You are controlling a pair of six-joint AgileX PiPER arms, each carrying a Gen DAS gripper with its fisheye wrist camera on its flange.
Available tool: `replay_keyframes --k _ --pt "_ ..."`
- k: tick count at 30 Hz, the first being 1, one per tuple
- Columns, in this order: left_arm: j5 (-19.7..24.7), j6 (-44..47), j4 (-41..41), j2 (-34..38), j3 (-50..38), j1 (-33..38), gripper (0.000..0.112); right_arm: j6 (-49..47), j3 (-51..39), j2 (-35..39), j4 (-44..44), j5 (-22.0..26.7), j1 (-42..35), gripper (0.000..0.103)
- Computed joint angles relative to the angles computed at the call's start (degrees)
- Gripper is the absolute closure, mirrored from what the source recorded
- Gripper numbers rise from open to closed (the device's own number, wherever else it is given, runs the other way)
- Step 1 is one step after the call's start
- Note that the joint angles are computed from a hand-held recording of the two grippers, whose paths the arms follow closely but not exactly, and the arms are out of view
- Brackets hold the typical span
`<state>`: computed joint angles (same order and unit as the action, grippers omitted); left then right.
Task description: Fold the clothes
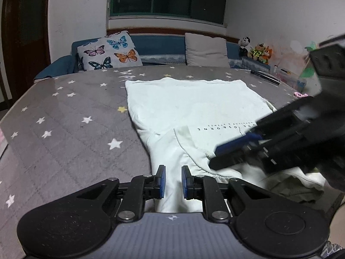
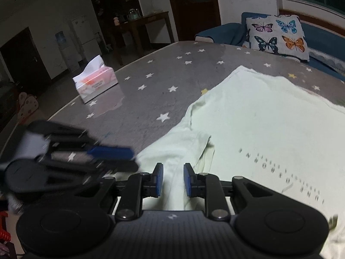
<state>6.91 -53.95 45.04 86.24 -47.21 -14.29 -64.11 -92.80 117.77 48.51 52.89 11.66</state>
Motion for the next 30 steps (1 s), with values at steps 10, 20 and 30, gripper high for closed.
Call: replay_keyframes --k 10,20,30 --pt "1.68 -4.53 7.00 -1.48 1.76 -2.30 0.086 -3.41 8.70 -4.16 0.49 -1.10 -2.33 0.083" --pt "4.80 -6.64 11.71 -4.56 6.01 -8.84 0.071 -5.69 16.13 -10.04 1.66 -2.32 -9.61 0.083" --pt "8.35 -15.07 19.83 -8.34 9.30 -11.76 0.062 -7.29 22.02 -14.72 2.30 -3.12 -18.67 0.074"
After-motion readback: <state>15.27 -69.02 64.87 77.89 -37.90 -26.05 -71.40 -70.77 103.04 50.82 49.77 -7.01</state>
